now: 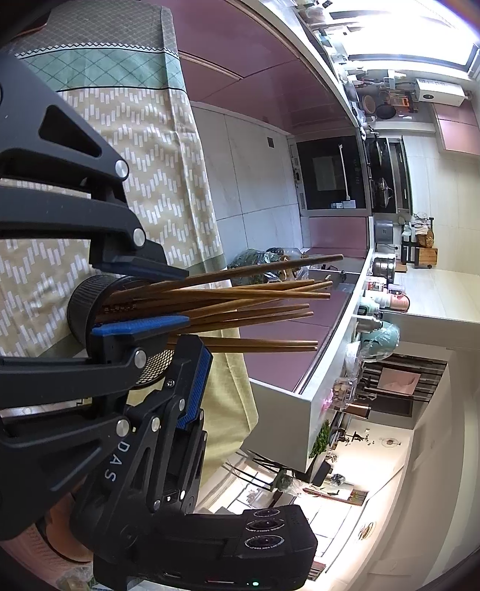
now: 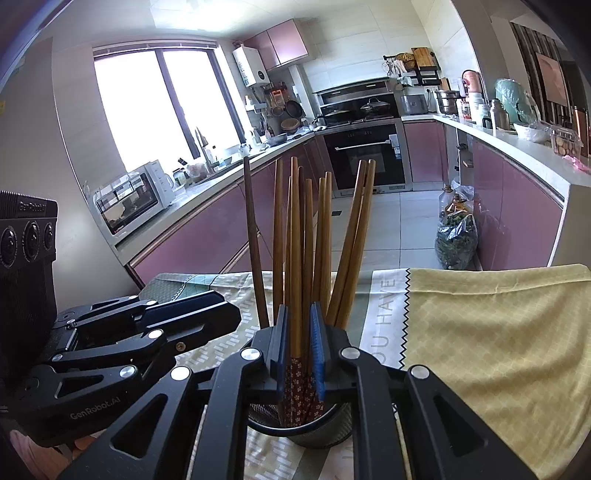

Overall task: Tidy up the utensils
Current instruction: 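Open both tools to release the chopsticks into the mesh cup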

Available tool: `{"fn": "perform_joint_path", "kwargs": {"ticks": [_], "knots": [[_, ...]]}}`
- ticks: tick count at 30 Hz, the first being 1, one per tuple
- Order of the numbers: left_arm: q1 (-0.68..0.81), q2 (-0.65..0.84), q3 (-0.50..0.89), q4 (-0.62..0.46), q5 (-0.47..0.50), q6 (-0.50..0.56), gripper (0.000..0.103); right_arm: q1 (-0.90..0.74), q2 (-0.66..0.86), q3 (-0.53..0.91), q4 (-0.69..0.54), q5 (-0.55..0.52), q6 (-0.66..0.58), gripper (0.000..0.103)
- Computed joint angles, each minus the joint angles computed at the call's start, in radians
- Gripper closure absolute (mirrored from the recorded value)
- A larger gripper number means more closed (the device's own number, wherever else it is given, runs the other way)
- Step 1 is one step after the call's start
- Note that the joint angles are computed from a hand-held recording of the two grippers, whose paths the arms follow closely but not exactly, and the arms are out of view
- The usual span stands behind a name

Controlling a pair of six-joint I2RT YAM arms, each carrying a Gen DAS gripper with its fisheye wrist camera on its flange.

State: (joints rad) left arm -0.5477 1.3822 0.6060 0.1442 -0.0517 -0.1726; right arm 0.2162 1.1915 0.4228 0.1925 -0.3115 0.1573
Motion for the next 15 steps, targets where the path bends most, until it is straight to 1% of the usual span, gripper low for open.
{"fn": "perform_joint_path", "kwargs": {"ticks": [1,2,3,5,6,9,11,12,13,15], "knots": [[0.001,-0.008,-0.011,0.006,0.0,-0.003,0.079,0.0,-0.011,-0.007,0.0,0.002,-0.003,0.086],[0.001,-0.018,-0.023,0.012,-0.002,-0.007,0.076,0.001,-0.024,-0.015,-0.002,0.004,-0.004,0.081],[0.0,-0.032,-0.038,0.02,-0.011,-0.009,0.074,0.003,-0.036,-0.023,-0.002,0.008,-0.005,0.079],[-0.008,-0.063,-0.07,0.036,-0.036,-0.011,0.067,0.008,-0.065,-0.04,-0.004,0.019,-0.006,0.071],[-0.013,-0.083,-0.088,0.041,-0.051,-0.014,0.066,0.017,-0.082,-0.051,-0.007,0.029,-0.004,0.07],[-0.018,-0.157,-0.15,0.052,-0.093,-0.018,0.054,0.026,-0.133,-0.08,-0.014,0.049,-0.001,0.062],[-0.027,-0.211,-0.193,0.058,-0.134,-0.024,0.046,0.026,-0.163,-0.099,-0.017,0.054,0.001,0.054],[-0.028,-0.241,-0.213,0.055,-0.15,-0.025,0.044,0.03,-0.177,-0.107,-0.022,0.057,0.001,0.053],[-0.031,-0.267,-0.232,0.055,-0.17,-0.028,0.037,0.039,-0.192,-0.115,-0.027,0.07,0.002,0.05],[-0.035,-0.324,-0.266,0.043,-0.2,-0.035,0.034,0.068,-0.216,-0.129,-0.03,0.108,0.003,0.044]]}}
